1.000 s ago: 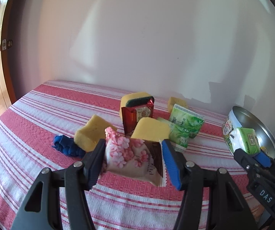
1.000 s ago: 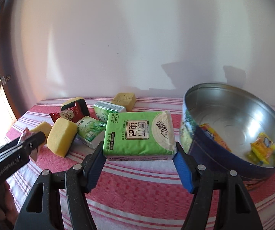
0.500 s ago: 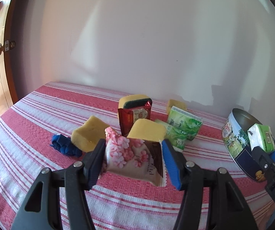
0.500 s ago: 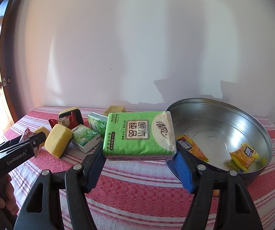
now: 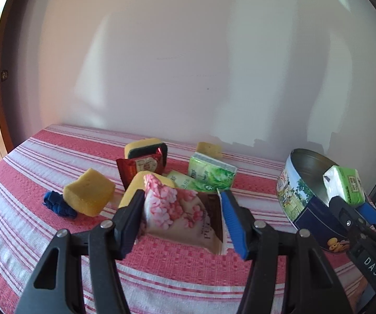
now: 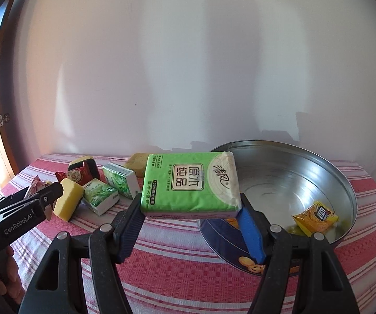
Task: Organize objects
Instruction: 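Carry the tissue pack and floral bag into the tin and release both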
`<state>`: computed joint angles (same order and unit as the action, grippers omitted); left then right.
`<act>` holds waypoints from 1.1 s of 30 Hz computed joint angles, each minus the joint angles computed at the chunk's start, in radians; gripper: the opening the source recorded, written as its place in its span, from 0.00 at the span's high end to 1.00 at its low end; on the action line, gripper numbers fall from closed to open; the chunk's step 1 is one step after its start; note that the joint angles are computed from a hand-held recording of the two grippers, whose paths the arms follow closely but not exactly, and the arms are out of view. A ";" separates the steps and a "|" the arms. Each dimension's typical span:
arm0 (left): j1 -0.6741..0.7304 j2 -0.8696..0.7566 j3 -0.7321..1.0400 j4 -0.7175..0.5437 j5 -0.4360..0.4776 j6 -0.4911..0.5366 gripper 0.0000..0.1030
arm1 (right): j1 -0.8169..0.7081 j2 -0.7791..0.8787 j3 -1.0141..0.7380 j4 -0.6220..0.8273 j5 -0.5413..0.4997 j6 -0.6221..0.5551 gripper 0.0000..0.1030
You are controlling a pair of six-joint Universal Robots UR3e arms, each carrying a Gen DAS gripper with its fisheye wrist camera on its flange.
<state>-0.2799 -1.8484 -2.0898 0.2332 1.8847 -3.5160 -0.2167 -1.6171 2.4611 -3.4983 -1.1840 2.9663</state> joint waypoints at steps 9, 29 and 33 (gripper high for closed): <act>-0.088 -0.075 0.171 -0.071 0.044 -0.011 0.43 | -0.135 -0.024 0.012 0.010 0.061 -0.026 0.32; -0.275 -0.460 0.855 -0.362 0.080 0.011 0.43 | -0.416 0.123 -0.125 0.041 0.119 -0.126 0.32; -0.302 -0.558 1.024 -0.445 0.084 0.015 0.43 | -0.415 0.202 -0.208 0.071 0.076 -0.151 0.32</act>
<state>-0.5818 -2.4064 -1.0659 -0.2120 1.9684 -3.5010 -0.6320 -1.4155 2.2528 -3.4275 -1.1079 2.8154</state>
